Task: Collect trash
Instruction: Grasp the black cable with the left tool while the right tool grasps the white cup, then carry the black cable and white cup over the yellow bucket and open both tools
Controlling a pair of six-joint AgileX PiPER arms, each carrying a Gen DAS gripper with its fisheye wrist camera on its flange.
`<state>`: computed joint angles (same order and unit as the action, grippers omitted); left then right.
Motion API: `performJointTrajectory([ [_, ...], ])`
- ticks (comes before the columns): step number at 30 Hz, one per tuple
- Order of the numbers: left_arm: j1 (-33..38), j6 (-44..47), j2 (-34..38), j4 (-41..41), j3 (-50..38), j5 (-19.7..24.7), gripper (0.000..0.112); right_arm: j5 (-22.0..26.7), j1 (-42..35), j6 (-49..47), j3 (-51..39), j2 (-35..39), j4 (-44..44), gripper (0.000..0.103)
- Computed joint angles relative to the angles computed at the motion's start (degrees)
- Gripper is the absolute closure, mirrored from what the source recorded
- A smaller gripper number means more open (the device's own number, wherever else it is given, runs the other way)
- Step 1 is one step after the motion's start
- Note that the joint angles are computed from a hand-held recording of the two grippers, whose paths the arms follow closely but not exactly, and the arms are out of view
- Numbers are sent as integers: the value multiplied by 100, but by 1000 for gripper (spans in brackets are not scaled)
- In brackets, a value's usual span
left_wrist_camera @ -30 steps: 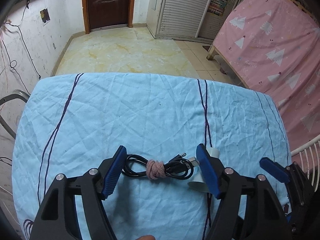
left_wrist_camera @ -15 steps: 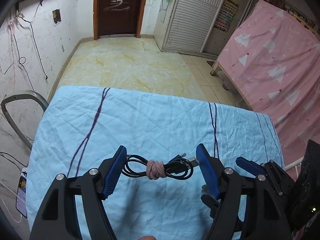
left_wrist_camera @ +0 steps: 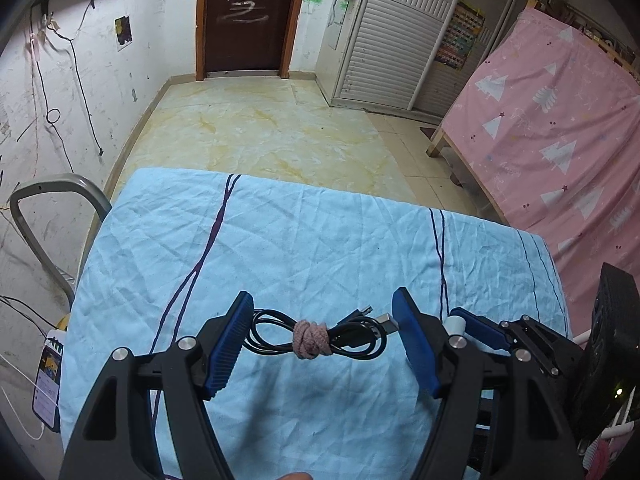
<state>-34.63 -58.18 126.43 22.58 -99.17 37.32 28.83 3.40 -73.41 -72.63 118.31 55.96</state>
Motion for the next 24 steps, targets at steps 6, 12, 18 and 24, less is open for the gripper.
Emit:
performJointTrajectory([
  [6, -159, -164, -84, 197, 29, 112, 49, 67, -216, -427, 245, -143, 507, 52],
  [12, -383, -192, -25, 312, -271, 395, 49, 273, -626, -854, 525, -416, 1060, 52],
  [18, -676, -125, 133, 401, -777, 771, 49, 590, -1225, -1077, 719, -622, 1357, 52],
  [24, -997, 70, 512, 398, -1641, 1310, 49, 907, -1845, -1486, 944, -818, 1664, 52],
])
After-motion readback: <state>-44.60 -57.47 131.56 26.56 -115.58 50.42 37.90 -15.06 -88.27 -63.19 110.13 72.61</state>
